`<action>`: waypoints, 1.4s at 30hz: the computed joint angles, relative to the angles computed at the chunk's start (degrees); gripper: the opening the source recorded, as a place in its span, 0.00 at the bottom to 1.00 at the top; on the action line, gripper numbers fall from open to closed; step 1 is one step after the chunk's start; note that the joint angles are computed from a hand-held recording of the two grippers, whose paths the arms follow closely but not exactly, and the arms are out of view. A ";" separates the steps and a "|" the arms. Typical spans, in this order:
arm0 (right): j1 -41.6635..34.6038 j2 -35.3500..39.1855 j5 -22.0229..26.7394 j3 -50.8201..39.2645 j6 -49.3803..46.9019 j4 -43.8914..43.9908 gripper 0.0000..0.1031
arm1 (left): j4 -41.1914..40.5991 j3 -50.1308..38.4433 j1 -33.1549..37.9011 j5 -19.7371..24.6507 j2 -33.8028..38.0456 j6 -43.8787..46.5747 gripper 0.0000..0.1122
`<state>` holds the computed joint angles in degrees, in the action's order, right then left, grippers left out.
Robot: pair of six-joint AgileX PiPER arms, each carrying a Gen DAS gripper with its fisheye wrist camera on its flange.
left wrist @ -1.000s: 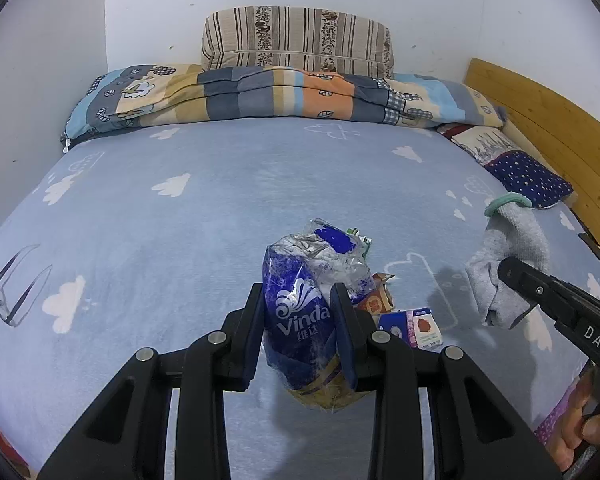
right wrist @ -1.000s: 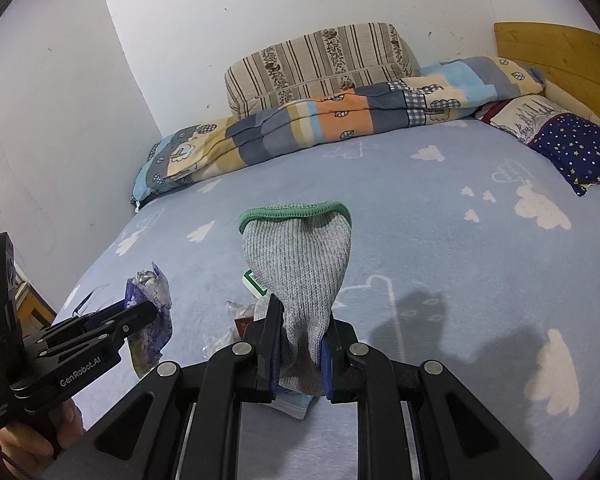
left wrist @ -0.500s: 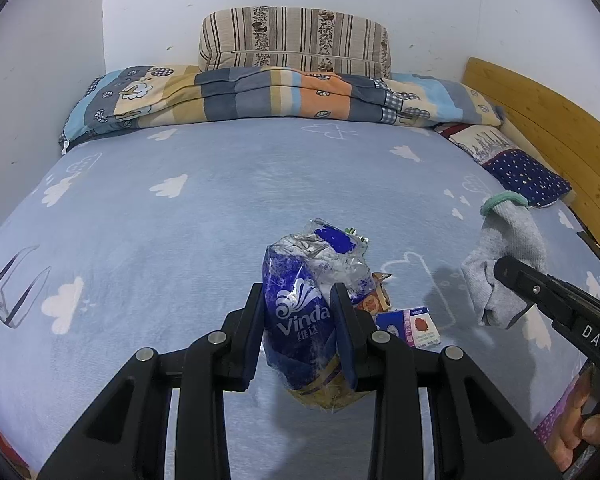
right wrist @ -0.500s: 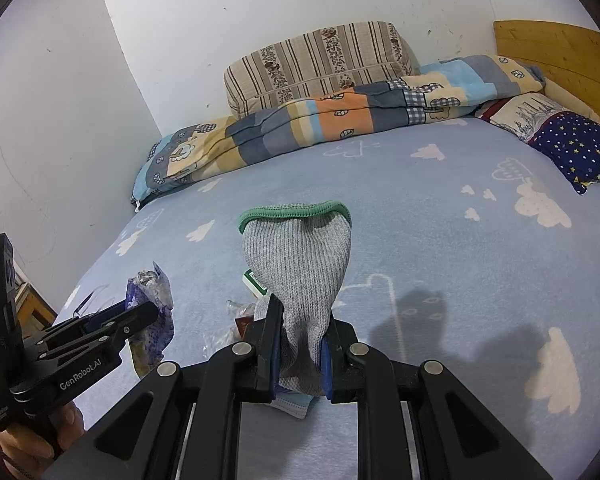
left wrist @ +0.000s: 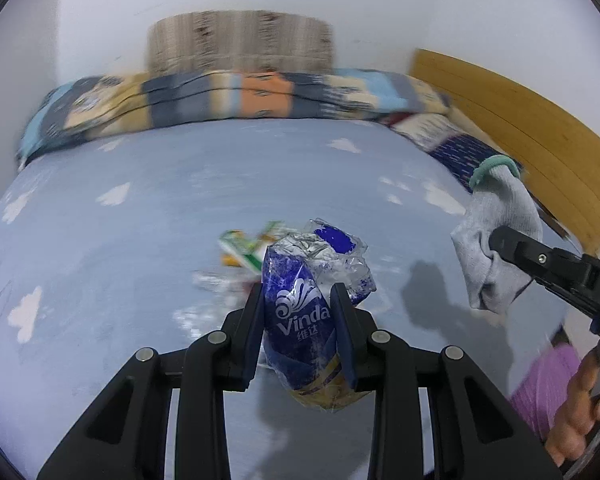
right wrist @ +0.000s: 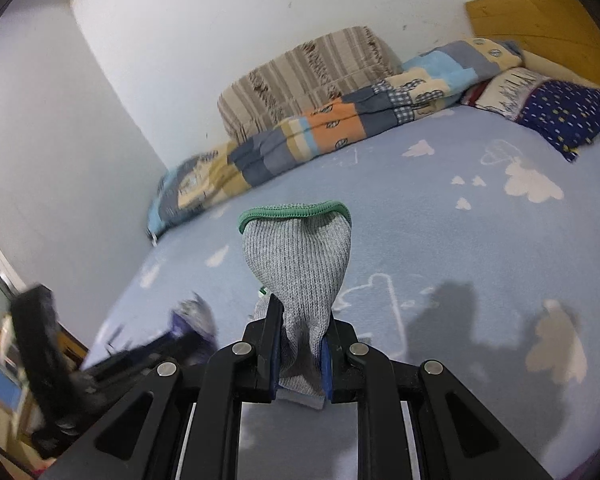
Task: Collect trash
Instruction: 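Carry the Vinda pack and sock to the purple basket and open both tools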
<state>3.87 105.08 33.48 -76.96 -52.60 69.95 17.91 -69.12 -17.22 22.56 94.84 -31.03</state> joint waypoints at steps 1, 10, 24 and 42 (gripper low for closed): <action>-1.99 -2.18 0.85 3.30 -2.71 2.53 0.16 | -2.09 0.29 -1.14 -0.50 -0.31 2.13 0.28; -30.07 -20.23 15.48 24.84 -13.70 2.14 0.16 | -21.89 -6.17 -17.36 1.77 1.62 22.48 0.28; -70.71 -15.80 27.73 22.31 -14.81 -9.18 0.18 | -23.50 -49.98 -38.58 26.01 31.31 22.27 0.31; -65.25 -12.74 26.31 21.00 -13.70 -8.30 0.48 | -14.40 -23.79 -31.17 13.86 14.41 12.60 0.57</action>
